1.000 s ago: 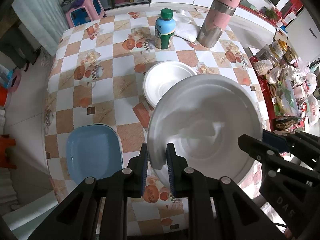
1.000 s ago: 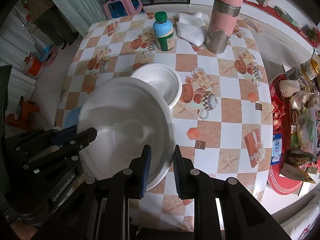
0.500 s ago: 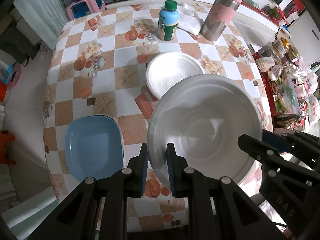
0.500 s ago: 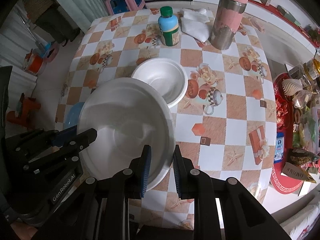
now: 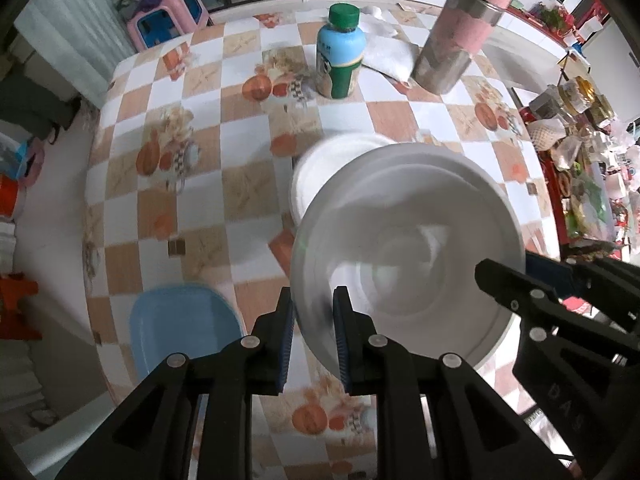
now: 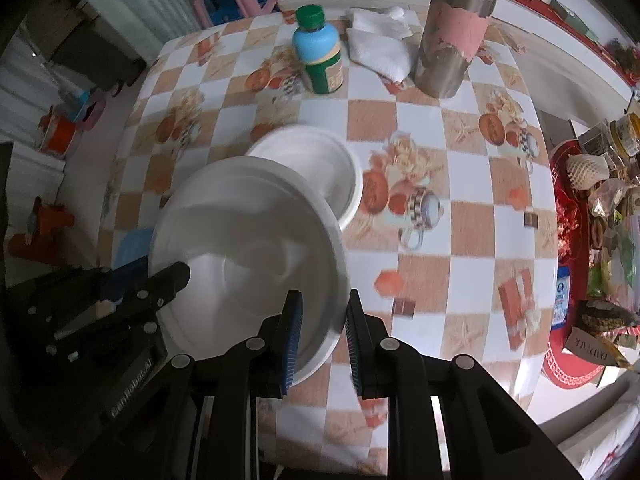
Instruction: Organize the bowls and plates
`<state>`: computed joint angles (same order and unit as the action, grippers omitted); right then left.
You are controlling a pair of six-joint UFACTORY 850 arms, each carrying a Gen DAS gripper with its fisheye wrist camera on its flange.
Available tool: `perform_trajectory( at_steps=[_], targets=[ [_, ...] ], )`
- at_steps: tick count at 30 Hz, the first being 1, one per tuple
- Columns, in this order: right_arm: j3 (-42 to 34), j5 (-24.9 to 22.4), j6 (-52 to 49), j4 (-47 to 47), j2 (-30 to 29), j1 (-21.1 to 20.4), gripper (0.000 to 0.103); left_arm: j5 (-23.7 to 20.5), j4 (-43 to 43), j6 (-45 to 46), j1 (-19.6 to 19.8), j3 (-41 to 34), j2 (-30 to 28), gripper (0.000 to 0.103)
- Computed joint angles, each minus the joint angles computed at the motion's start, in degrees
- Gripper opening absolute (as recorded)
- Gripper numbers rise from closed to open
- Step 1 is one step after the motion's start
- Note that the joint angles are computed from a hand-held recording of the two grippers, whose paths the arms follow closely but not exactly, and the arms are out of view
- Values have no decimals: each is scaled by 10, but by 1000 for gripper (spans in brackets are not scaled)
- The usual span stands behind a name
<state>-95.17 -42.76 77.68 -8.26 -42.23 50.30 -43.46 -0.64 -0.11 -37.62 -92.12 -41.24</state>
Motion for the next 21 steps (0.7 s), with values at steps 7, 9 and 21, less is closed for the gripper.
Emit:
perform_trajectory(
  at_steps=[7, 9, 21],
  targets=[
    [-39, -10, -55, 12, -36, -39, 23, -35, 22, -21, 3, -94, -73, 30],
    [-52, -15, -69, 17, -47, -46, 24, -37, 56, -45, 1, -105, -84, 70],
    [-14, -8, -32, -6, -17, -36, 72, 2, 19, -18, 13, -33, -29, 72]
  ],
)
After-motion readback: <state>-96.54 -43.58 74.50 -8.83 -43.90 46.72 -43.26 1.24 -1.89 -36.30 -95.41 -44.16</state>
